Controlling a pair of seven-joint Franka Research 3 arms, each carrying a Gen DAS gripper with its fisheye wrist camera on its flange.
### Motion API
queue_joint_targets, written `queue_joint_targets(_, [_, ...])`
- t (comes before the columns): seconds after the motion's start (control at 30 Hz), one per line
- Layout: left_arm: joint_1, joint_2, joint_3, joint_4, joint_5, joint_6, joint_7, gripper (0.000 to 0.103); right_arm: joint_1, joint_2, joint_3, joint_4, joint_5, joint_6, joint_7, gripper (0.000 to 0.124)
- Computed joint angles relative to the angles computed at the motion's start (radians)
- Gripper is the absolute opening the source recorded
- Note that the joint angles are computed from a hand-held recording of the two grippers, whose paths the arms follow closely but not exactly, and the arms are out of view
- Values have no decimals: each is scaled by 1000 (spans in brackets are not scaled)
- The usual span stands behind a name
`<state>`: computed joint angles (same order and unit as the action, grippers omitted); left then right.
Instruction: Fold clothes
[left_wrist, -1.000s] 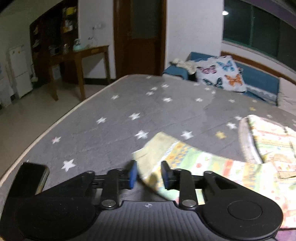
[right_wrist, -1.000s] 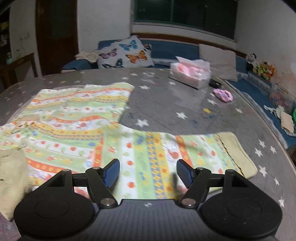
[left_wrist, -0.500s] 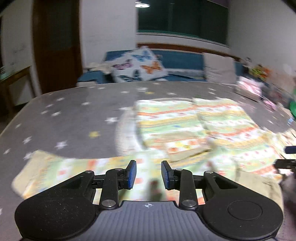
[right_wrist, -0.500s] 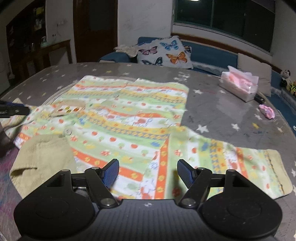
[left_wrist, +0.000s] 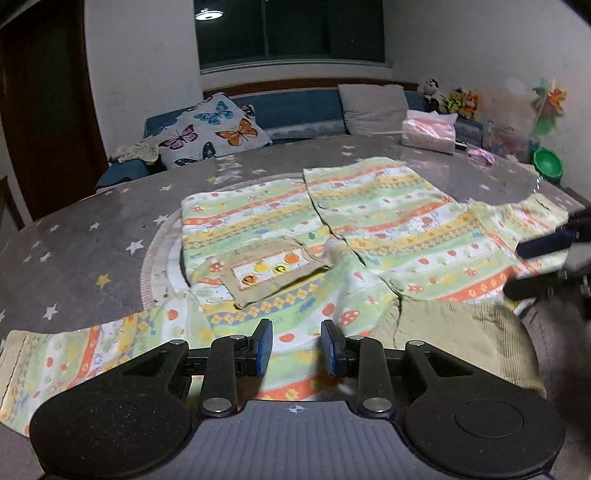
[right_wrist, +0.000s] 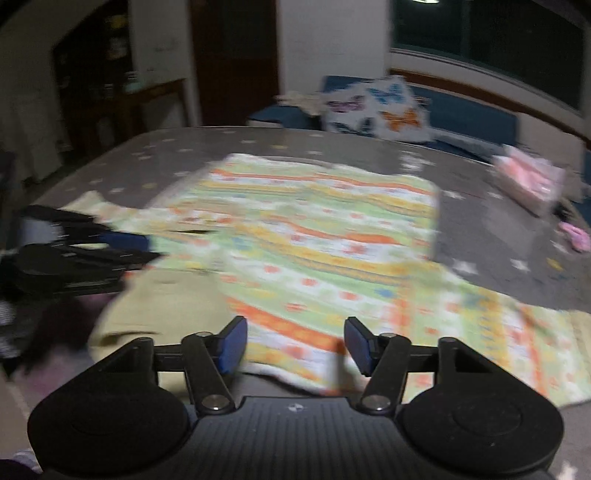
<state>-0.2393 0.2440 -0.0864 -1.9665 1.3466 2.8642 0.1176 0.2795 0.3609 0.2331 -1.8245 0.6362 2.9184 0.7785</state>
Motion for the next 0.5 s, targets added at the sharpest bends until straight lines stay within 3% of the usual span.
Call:
queue_joint_targets(0.1, [3,-14,5,-7,27,8,-44,30,-37,2,66,19,76,-69,-115,56])
queue_joint_targets(0.3, [19,-28,-1,-18,47,25,-88,30,36,30,39,42,53,-98,-161,45])
queue_joint_targets(0.4, [23,-28,-3,-18,59,33,-100,30,51,31,27,36,41,-81,-147,25])
queue_joint_targets(0.43, [25,-28,-3,-18,61,36,-100,30,50,27,27,31,44,-74,-145,10])
queue_joint_targets(0.5, [28,-23,-4,-15,60,47,-99,30,38,18,34,25,67,-71,-145,4])
